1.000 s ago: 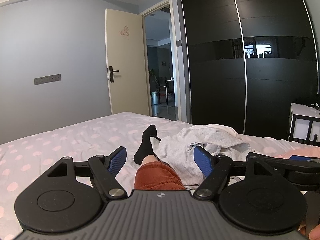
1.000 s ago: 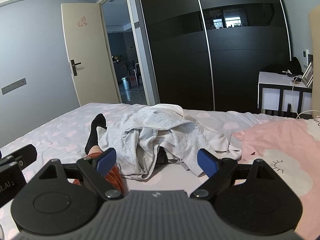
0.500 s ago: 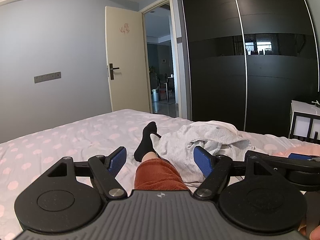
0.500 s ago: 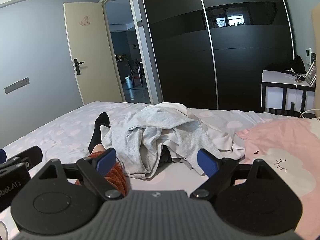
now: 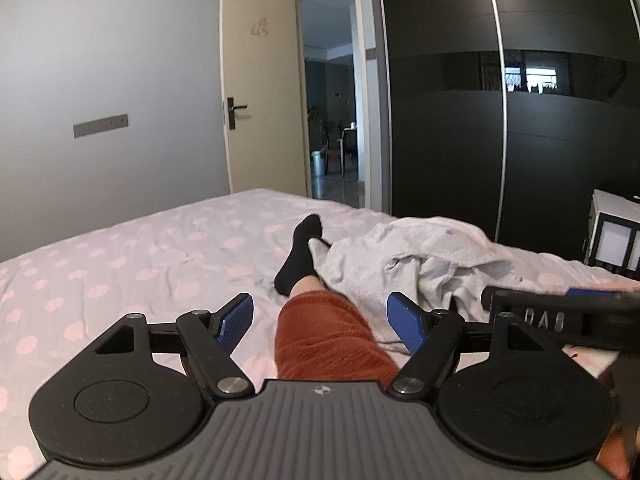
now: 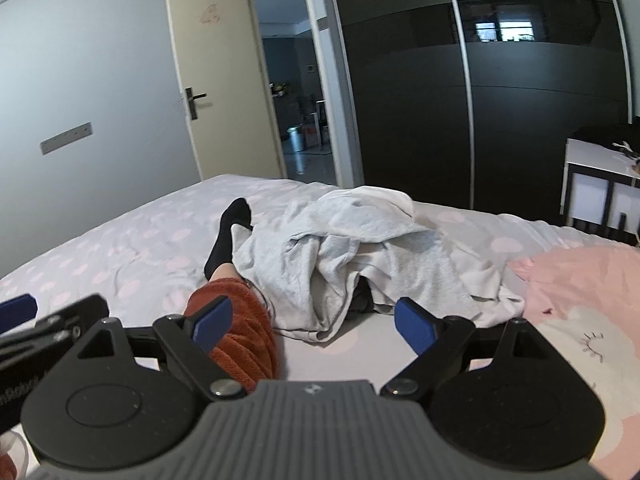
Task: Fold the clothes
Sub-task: 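Lower the right gripper onto the grey T-shirt and close on its fabric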
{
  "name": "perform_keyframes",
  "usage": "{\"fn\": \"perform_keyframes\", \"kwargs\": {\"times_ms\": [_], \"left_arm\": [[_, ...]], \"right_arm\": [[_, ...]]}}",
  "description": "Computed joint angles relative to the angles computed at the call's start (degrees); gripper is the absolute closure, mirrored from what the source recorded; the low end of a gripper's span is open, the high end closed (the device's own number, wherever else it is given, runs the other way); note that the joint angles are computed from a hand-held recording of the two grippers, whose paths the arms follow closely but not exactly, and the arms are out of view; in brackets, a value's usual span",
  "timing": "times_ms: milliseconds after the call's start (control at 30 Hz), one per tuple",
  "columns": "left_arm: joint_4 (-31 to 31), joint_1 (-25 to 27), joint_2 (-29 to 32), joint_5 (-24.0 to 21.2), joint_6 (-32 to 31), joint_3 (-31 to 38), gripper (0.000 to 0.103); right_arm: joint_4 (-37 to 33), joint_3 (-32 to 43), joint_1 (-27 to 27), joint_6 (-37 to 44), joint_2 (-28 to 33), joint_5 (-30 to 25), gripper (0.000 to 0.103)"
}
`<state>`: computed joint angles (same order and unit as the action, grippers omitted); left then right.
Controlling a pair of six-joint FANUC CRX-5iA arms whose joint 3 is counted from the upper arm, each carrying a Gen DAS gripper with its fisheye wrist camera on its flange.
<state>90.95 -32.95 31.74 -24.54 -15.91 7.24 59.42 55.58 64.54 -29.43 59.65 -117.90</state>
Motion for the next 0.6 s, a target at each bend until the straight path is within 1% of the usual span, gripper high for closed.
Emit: {"fn": "perform_keyframes", "kwargs": {"times_ms": [67, 167, 233, 333, 400, 467, 600], "left_arm": [[-2.7, 0.6, 1.1, 1.0, 3.1, 1.6, 0.016], [-9.1, 2.2, 3.0, 2.1, 11.3, 4.7, 0.016], [-13.0, 3.4, 4.2, 2.6, 17.0, 6.8, 0.018], [-18.6, 5.0, 5.9, 3.5, 23.8, 9.8, 0.018], [-25.8, 6.6, 7.5, 3.1, 31.7, 13.1, 0.018], [-33.1, 8.3, 9.0, 1.6, 40.2, 16.5, 0.019], [-44.3, 10.6, 11.3, 0.3, 52.8, 21.7, 0.019]], "right_arm": [[-1.8, -6.1, -0.7, -1.1, -3.6, 2.1, 0.013], [-4.9, -14.5, -2.4, -0.3, -8.7, 5.9, 0.013], [-6.1, -19.8, -3.6, 2.0, -11.7, 9.0, 0.013], [-7.2, -27.9, -5.8, 3.0, -16.2, 13.9, 0.013], [-7.5, -33.8, -7.5, 2.2, -19.6, 18.0, 0.013], [-6.3, -37.2, -9.4, 2.9, -20.8, 19.9, 0.013], [-3.1, -41.2, -14.2, 12.2, -21.4, 23.6, 0.015]]}}
